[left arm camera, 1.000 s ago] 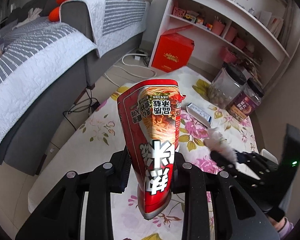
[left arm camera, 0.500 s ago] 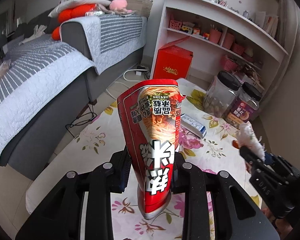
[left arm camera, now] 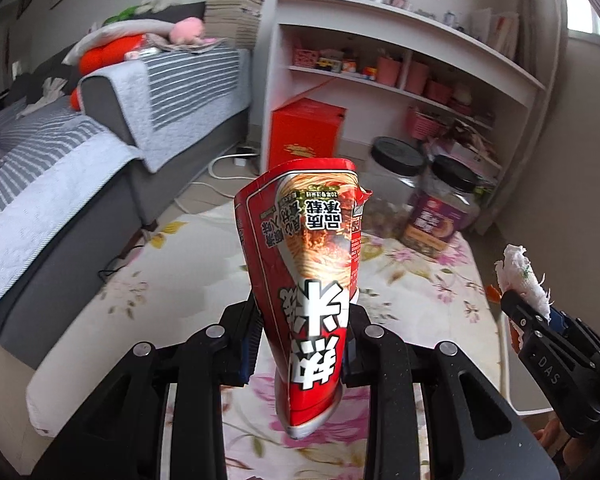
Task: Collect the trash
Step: 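Carry the tissue bundle to the bin and release it with the right tool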
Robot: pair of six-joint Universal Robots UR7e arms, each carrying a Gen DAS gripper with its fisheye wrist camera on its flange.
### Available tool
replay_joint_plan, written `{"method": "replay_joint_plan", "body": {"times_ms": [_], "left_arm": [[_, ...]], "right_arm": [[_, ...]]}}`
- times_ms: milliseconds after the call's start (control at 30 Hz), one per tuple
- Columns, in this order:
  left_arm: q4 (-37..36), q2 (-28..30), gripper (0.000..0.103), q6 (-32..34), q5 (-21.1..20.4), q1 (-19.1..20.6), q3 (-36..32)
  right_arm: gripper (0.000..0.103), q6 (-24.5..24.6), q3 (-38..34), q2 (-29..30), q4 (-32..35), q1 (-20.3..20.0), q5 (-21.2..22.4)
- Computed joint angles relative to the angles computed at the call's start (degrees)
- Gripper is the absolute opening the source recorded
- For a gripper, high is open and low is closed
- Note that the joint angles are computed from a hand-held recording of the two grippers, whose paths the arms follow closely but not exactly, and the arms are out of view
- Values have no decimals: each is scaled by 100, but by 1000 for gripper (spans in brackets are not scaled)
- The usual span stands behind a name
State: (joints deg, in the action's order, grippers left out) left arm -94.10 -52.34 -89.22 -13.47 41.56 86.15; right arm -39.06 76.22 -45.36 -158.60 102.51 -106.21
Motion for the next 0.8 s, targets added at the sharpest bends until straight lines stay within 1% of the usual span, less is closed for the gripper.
{"method": "replay_joint_plan", "body": {"times_ms": [33, 67, 133, 300, 433, 600, 800], "left_arm": [[-329, 117, 30, 326, 3, 5, -63], [-513, 181, 30, 503, 3, 8, -98], [-1186, 402, 30, 1163, -16, 22, -231], [-2443, 913, 30, 2492, -115, 36, -612], [-3190, 1369, 30, 3433, -232, 48, -1050], [-3785, 1872, 30, 4330, -413, 62, -1617], [-4088, 2559, 30, 5150, -713, 89, -2537]], "right_arm": [[32, 5, 5, -23, -27, -17, -6], [32, 8, -5, -44, -47, -43, -12], [32, 39, -63, -79, -83, -114, -38], [33, 120, -251, -124, -193, -300, -162], [33, 306, -533, -106, -154, -458, -318], [33, 612, -1003, -30, 30, -665, -544], [33, 959, -1605, 145, 325, -857, -819]]}}
